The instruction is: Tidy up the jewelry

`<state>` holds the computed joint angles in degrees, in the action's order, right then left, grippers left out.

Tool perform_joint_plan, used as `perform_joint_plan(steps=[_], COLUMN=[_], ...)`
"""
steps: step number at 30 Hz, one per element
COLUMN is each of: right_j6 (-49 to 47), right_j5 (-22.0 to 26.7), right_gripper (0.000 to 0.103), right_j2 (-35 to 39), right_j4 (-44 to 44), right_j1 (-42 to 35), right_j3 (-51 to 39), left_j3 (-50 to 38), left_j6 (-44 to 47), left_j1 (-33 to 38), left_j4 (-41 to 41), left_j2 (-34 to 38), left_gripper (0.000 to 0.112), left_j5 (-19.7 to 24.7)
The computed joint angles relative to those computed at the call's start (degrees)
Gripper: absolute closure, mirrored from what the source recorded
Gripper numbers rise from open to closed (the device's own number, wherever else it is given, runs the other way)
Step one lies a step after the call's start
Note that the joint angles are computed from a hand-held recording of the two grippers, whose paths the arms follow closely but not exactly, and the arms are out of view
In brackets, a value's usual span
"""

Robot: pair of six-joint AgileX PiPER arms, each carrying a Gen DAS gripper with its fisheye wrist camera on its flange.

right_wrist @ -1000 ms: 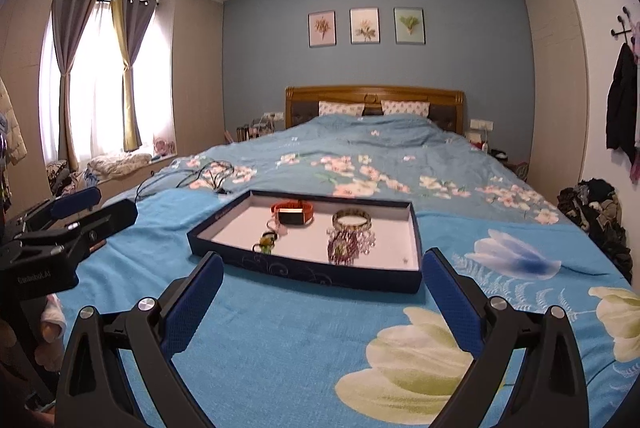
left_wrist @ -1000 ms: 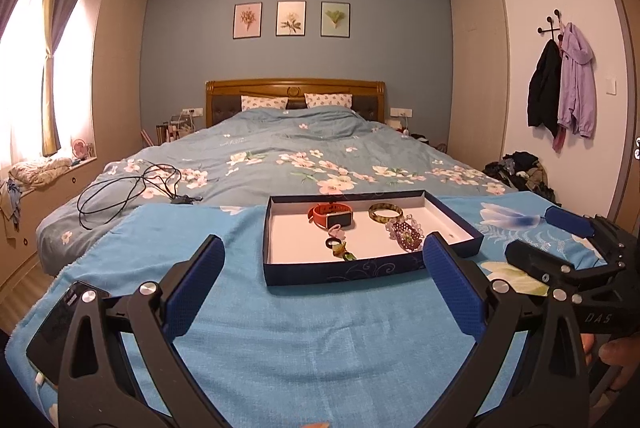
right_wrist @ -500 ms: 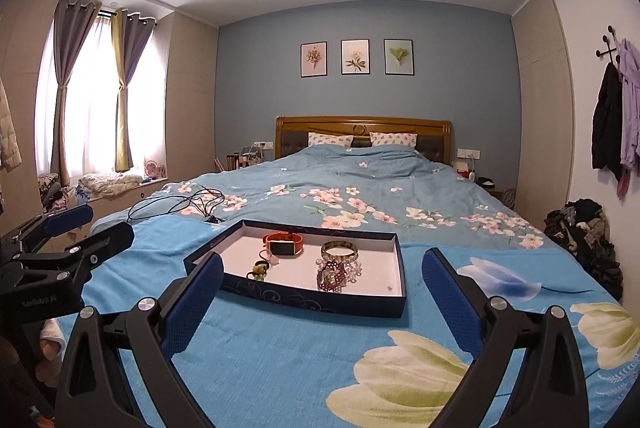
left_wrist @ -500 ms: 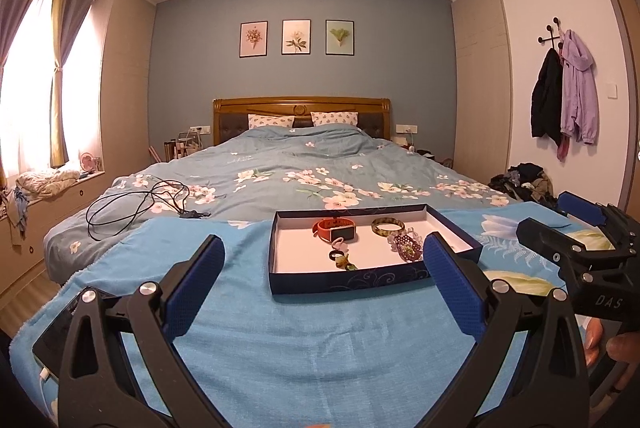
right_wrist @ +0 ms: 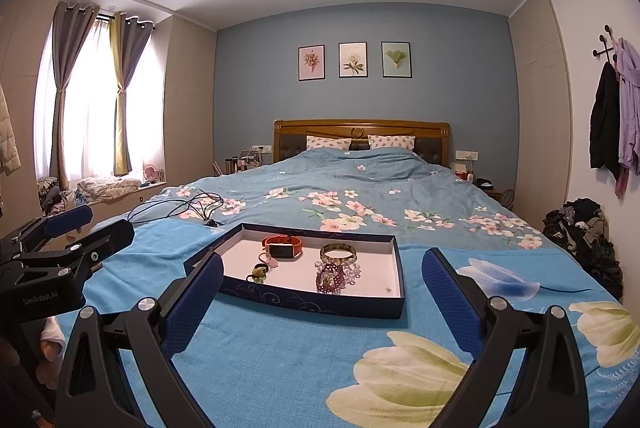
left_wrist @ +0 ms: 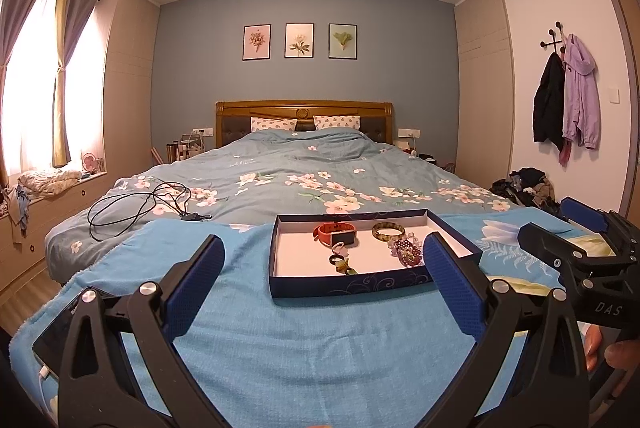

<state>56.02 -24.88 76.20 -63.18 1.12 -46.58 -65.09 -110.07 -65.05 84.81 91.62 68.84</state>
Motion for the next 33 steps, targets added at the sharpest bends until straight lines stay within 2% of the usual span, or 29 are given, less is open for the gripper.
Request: perform_joint_plan(steps=[12, 33], right_j6=[2.88, 1.98], right_j5=[-0.35, -0.66], right_gripper=[0.007, 0.007], right_j2=[0.25, 0.82], right_j4=[-2.52, -1.52], right_j1=[-0.36, -0.29], right_j3=[-0.69, -0.94], left_j3=[-0.08, -0.02], left_j6=[0.10, 0.15], left_j1=[-0.15, -0.12], left_j4=[0.07, 0.27], left_j2=[0.04, 0.00], left_gripper=[0.014, 0.014], left_j5=[0.40, 0.36])
